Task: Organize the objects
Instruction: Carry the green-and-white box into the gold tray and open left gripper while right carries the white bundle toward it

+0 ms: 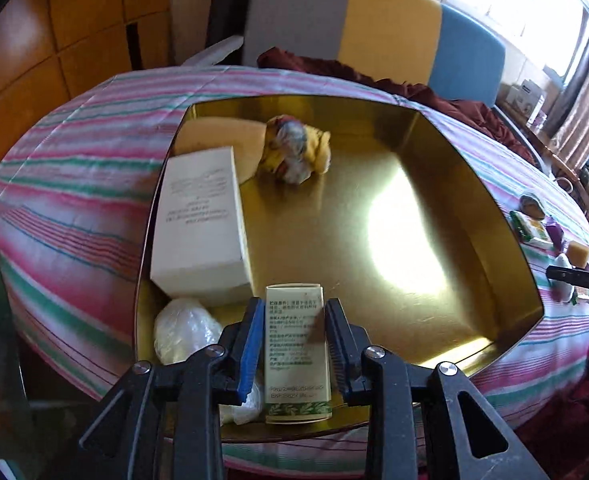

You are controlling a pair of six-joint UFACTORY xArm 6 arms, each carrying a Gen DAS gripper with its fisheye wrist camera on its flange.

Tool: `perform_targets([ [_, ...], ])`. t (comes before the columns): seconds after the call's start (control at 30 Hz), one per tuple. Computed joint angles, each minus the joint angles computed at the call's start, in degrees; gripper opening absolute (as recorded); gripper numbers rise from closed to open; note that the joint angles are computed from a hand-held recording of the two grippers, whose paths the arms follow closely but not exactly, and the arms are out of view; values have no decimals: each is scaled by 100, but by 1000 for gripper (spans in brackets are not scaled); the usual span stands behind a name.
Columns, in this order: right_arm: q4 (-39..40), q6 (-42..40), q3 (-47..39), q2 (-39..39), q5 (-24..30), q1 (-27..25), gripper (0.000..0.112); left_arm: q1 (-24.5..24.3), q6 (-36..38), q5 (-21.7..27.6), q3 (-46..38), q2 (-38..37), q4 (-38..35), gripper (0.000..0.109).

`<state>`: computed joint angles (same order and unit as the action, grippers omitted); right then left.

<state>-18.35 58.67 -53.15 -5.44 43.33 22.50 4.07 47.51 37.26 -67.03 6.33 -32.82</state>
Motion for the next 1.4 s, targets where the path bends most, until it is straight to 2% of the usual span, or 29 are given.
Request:
perform_targets([
  [0.07,2,-5,-1,2,-4,-4,37,17,-32,-100,70,-23,16,38],
  [0.57,-286,215,-127,56,257,155,36,-3,90,-1104,656,-420,-36,39],
  [0.7,-386,445,-60,-62,198,171,36,58,374,-1159,666,-548,-364,47],
  [0.9,-683,957,-134,-305,-31,294,36,192,629,-1101,639,-656,-719,48],
  [1.0,-894,970,-633,-125,4,507,36,261,726,-1082,649,-685,-859,48],
  [1.13,-840,566,-1607,463,-150,780,36,332,777,-1072,655,-702,-952,49],
  [1.23,-487,94,-2440,1112,-344,968,36,395,764,-1051,643,-695,-985,50],
  [1.4,650,-994,-4007,2438,-448,1181,36,535,676,-1010,549,-639,-1045,53],
])
